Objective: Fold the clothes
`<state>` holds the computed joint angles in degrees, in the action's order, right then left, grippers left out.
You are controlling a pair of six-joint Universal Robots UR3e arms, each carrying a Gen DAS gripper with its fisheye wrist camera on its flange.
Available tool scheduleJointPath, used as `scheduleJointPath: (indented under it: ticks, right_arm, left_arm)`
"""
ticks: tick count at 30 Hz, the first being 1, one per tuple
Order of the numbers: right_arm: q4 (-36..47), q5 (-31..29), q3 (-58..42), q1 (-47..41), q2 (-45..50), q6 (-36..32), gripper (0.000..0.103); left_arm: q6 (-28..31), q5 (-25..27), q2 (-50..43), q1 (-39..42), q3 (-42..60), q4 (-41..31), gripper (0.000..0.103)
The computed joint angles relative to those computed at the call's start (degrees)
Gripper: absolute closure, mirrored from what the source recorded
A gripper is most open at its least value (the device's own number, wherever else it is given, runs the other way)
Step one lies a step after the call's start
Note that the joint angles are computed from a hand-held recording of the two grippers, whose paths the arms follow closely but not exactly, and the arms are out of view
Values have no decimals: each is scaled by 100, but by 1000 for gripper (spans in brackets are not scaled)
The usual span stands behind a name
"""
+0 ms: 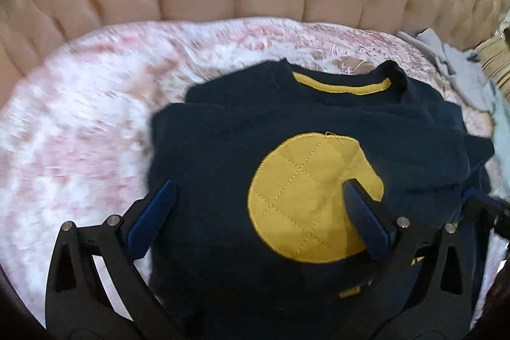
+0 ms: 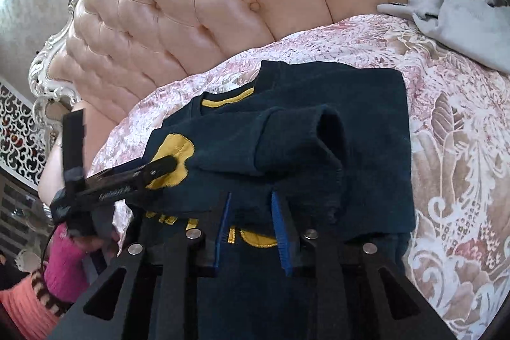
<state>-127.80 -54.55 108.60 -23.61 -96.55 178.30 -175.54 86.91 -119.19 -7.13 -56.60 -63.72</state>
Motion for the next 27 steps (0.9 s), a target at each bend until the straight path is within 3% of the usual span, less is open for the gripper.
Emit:
scheduleJointPath:
  ticks: [3,4,5,8,13,15,16,19,22,25,27]
  right_arm:
    - [-219,236,276,-234,-38,113,87]
    - [-332,338,409,-335,-50,188,92]
    - [-439,474,565,-463,-71,252,103]
    - [-637,1311,1267,-1081,-252,357,103]
    - [-553,812,842,-733,-135,352,103]
    - [-502,907,820,-768,-88,256,103]
    - [-518,978,847,-790,-79,216,103]
    - [-585,1021,870,-795,-69,236,103]
    - [-459,940,673,-719,22,263,103]
    - [-34,529,160,-446,-19,452,97]
    - [189,-104,-558,36,36,307,76]
  left_arm:
    - [49,704,617,-400,-788,779,0]
    - [87,578,658,-373,-783,708,0]
    - [165,358,528,-328,-583,539,0]
    - [375,139,67,-361,-49,449,0]
    - [216,-392,-496,112,500,-79,0]
    - [-44,-1633,-412,796,234,-572,0]
    - [-41,-1854,-315,924,120,-675,0]
    - [216,-1956,277,1009,-442,-728,0]
    - [212,-1961,1467,1174,-1859,234,0]
    - [17,-2115,2690,1676,-3198,979,0]
    - [1,-2218,3260,2107,-3836,1099,0]
